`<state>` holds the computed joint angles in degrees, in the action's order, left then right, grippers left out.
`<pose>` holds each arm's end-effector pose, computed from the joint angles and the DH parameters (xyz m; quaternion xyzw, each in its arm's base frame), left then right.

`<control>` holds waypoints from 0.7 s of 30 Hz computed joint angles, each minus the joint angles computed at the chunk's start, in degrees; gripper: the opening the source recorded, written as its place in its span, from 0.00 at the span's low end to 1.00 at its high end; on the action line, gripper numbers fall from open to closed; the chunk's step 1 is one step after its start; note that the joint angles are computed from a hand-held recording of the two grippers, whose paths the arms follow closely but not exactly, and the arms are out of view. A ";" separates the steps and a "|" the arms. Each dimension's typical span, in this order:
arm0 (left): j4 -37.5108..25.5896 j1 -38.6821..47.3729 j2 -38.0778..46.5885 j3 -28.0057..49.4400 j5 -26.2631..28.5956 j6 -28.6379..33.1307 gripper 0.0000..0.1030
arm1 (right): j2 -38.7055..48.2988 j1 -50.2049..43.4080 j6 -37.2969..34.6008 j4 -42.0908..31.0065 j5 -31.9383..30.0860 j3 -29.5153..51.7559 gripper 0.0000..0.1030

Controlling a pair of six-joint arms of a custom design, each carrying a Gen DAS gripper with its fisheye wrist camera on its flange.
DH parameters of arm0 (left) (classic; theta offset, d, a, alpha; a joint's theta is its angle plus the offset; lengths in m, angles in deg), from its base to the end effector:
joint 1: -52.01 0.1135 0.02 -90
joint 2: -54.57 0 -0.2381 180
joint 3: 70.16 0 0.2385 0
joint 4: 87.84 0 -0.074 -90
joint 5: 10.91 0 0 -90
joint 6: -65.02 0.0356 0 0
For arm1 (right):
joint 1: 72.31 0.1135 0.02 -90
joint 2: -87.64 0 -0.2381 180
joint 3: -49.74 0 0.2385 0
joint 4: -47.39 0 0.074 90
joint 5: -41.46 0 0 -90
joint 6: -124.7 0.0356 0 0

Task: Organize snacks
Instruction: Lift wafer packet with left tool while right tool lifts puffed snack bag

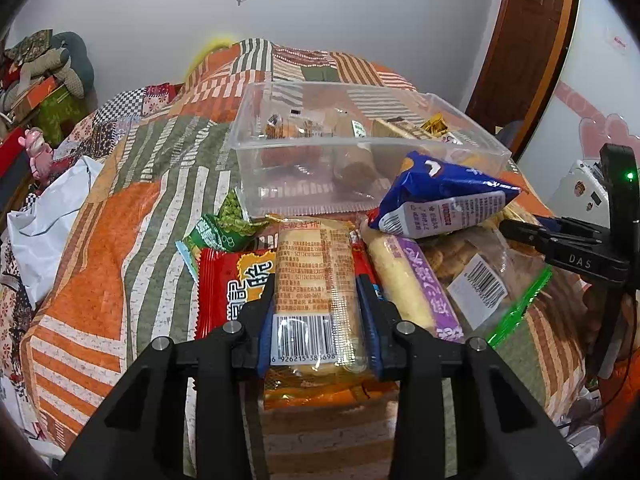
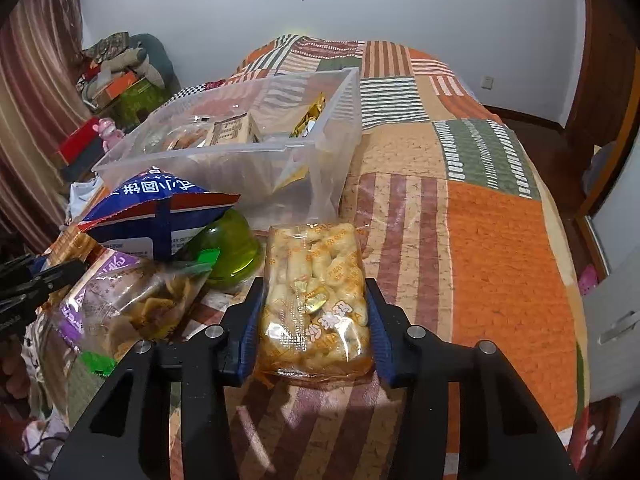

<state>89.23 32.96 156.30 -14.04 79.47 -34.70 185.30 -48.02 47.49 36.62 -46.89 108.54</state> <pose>0.2909 -0.1007 0.0941 0.0772 0.9321 -0.0909 0.3421 0.2816 0.1259 0.1163 -0.0891 0.9343 0.0969 0.3314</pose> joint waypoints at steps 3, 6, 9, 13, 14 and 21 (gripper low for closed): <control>-0.26 -0.02 -1.84 -0.38 -0.37 0.18 0.35 | -1.19 0.07 0.16 0.25 0.05 -1.01 0.41; -0.60 -0.05 -3.70 -0.77 -0.57 0.14 0.35 | -3.52 0.17 0.56 0.15 0.49 -2.32 0.41; -1.29 -0.02 -5.39 -0.58 -1.12 0.32 0.35 | -7.19 0.28 0.62 -0.09 1.58 -4.02 0.41; -1.93 0.27 -7.32 -0.12 -1.36 0.14 0.35 | -10.91 -0.24 0.23 -0.12 1.61 -5.03 0.41; -2.30 0.46 -7.68 0.33 -1.16 0.06 0.35 | -11.92 -0.20 0.12 -0.10 1.91 -5.16 0.41; -3.34 0.61 -8.99 3.18 -1.38 0.04 0.35 | -13.57 1.10 -1.07 0.62 3.77 -3.03 0.41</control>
